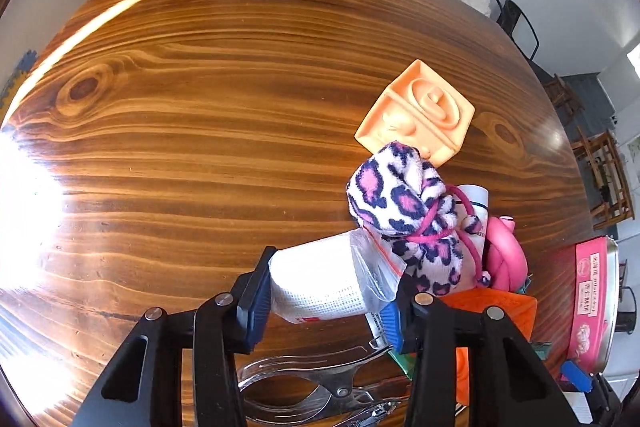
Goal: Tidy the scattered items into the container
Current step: 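Grasp the white tissue pack with the left tool while the right tool grasps the teal binder clip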
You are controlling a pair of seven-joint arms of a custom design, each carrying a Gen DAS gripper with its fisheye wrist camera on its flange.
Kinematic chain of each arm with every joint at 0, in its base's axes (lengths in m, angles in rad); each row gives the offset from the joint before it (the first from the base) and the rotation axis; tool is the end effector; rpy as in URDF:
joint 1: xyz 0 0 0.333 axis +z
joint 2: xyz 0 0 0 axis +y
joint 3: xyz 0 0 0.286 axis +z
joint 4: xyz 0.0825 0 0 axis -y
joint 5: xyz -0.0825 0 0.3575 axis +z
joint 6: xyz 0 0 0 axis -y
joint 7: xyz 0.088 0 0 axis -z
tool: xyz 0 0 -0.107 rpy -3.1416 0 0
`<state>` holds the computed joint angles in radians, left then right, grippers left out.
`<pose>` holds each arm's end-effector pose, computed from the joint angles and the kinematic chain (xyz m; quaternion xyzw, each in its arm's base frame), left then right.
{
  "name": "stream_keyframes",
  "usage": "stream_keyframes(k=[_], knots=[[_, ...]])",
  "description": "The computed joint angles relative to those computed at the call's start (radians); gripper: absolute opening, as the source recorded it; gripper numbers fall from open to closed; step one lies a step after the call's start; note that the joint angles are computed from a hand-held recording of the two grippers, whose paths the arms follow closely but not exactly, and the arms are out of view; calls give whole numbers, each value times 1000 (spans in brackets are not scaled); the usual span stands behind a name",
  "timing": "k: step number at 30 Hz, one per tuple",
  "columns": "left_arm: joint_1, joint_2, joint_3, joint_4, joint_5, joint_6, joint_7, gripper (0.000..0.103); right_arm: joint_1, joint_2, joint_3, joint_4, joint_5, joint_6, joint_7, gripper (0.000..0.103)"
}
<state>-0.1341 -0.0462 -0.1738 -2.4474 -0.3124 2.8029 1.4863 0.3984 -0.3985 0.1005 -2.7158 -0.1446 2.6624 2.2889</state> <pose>0.4737 -0.1354 0.3484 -0.7079 0.6739 -0.2062 0.0464 0.3521 0.1948 0.3743 -0.6586 0.7305 -0.0923 0.1551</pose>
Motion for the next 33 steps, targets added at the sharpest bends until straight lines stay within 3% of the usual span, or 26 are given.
stream_keyframes(k=[15,22,25,27,33], knots=[[22,-162,3,-114,17,3,-65,46,19,124,-36,55,61,104,-112,83],[24,-171,-4,-118,38,-6,-91,46,-7,187,-16,86,43,111,-134,83],[21,-183,-9,-128,47,-9,-103,46,-39,179,10,79,-37,109,-94,66],[16,-204,-13,-137,52,-19,-111,46,-45,166,10,66,-61,116,-88,43],[5,-289,-39,-172,76,-44,-163,46,-6,87,-46,-19,38,169,-167,43]])
